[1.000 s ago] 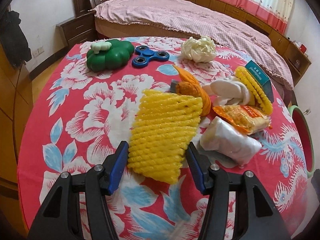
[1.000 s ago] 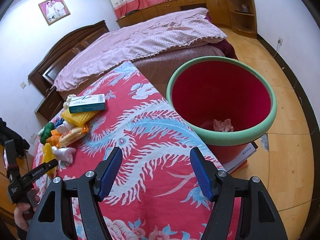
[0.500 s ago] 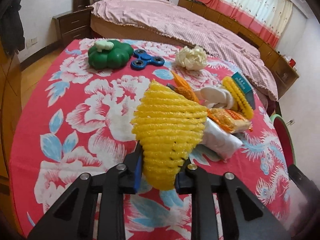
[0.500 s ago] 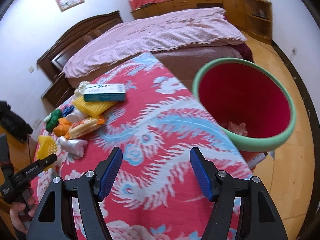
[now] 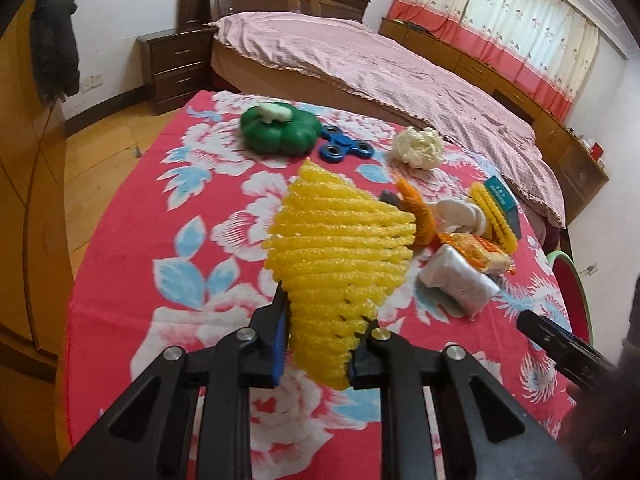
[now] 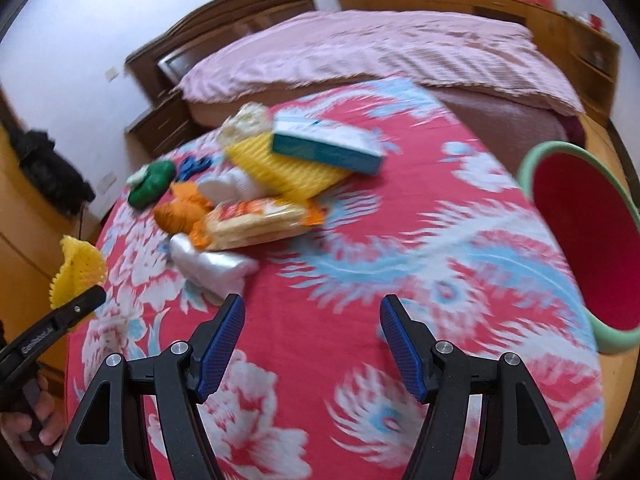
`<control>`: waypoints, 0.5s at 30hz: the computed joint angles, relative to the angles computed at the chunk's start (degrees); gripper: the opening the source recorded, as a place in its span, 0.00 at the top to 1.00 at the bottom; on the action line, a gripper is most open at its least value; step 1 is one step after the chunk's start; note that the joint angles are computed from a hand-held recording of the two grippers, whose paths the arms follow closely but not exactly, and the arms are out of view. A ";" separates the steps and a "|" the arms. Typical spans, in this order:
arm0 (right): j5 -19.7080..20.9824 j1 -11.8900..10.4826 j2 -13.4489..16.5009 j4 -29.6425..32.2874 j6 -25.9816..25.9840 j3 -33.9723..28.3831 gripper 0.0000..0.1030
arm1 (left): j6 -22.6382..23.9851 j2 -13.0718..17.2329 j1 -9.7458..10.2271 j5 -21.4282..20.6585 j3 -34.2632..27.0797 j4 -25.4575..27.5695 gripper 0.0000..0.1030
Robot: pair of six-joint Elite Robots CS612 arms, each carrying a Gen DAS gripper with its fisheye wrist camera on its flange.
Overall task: Collect trash
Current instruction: 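Grasp the silver plastic bag with the right tool while the left tool holds the foam net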
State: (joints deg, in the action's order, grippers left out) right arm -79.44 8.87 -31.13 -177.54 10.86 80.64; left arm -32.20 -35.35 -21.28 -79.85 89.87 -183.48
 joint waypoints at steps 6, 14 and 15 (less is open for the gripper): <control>-0.88 1.45 2.51 2.31 -4.82 -4.62 0.31 | -1.41 -0.28 0.40 0.40 1.29 -0.74 0.79; 2.43 2.09 4.24 3.93 -8.87 -7.99 0.31 | -2.32 -0.29 0.75 -0.01 1.79 -1.19 0.79; 3.06 2.13 4.33 4.08 -9.03 -8.18 0.31 | -2.37 -0.27 0.77 -0.08 1.82 -1.19 0.79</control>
